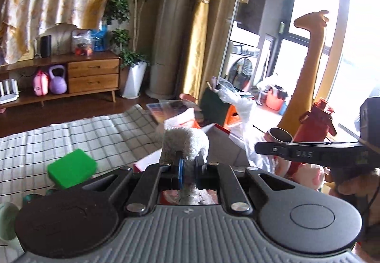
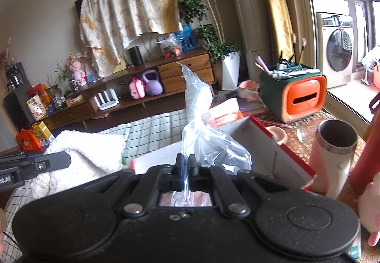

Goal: Organize soft objects
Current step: 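Carry the towel with the left gripper while the right carries the bag over the red box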

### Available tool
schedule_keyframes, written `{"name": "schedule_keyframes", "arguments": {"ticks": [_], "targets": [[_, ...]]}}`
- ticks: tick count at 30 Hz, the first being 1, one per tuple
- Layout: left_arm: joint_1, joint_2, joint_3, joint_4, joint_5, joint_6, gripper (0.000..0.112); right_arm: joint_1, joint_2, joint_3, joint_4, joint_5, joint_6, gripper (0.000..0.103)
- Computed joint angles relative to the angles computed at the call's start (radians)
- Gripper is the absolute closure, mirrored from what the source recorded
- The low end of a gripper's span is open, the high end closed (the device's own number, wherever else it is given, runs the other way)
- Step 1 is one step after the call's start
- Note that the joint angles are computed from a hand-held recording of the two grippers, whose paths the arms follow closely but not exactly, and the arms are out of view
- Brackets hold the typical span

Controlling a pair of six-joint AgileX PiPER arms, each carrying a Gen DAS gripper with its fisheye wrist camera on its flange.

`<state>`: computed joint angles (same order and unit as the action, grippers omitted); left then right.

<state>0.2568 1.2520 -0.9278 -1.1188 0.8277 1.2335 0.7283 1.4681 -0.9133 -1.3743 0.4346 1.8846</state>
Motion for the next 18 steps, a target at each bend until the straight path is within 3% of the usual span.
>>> {"name": "schedule_keyframes", "arguments": {"ticks": [5, 14, 18], "targets": [[-0.111, 0.050, -0.006, -0.003, -0.035, -0.029, 0.103, -0.069, 0.032, -0.003, 0.067, -0.023, -0.075, 0.101], [-0.197, 0.186, -0.066, -0.053, -0.010, -0.080, 0.103, -0.183, 0.133, -0.068, 0.303, -0.080, -0.330, 0.101], [-0.213, 0.277, -0.107, -0.058, 0.023, -0.100, 0.103, -0.196, 0.187, -0.106, 0.327, -0.072, -0.371, 0.101]]}}
